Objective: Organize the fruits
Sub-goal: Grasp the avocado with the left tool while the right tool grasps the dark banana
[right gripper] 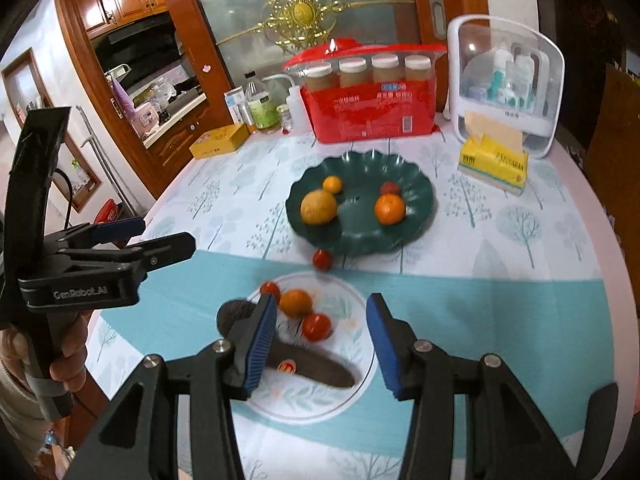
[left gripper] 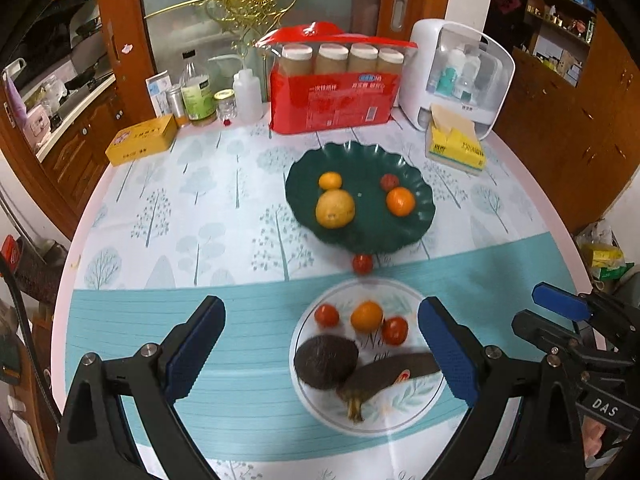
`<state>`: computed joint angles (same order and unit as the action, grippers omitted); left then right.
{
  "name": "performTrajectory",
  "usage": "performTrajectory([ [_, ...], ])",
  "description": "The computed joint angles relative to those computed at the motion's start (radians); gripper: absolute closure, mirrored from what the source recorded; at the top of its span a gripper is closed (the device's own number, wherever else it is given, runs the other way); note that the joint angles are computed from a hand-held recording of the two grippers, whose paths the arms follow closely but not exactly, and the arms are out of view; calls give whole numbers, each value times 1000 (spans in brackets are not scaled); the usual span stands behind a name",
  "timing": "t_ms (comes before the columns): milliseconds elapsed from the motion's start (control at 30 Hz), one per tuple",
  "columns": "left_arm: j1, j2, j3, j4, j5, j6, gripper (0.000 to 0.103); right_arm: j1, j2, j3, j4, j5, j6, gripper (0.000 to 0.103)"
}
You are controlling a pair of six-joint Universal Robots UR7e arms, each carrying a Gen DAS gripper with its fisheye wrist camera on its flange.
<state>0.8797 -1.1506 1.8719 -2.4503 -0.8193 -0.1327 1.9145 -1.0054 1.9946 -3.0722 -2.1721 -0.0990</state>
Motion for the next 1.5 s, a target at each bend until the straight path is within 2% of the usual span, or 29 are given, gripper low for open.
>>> performTrajectory([
  [233, 27, -7, 35, -20, 15, 90, 6, -8, 19, 27, 45, -11, 144, 56],
  [367, 69, 13, 12, 14, -19, 139, 6, -23, 47, 19, 93, -21, 285, 56],
  [533, 129, 49, -24, 64, -70, 198, 6, -63, 82, 17, 116, 20, 497, 56],
  [667, 166, 75, -51, 82, -117, 239, 6, -90, 110, 34, 73, 62, 628, 56],
  [867, 207, 110, -89, 115, -183, 278, 6, -118, 151, 73, -62, 137, 787, 55],
  [1067, 230, 130, -108, 130, -227, 314, 9, -138, 189, 79, -140, 177, 879, 52],
  [1233, 241, 133, -117, 141, -263, 335, 9, -147, 218, 63, -177, 180, 915, 52],
  [1400, 248, 132, -117, 148, -283, 362, 9, -141, 243, 28, -161, 147, 950, 41],
  [1500, 250, 130, -116, 149, -295, 380, 10, -125, 258, -7, -107, 97, 974, 40],
])
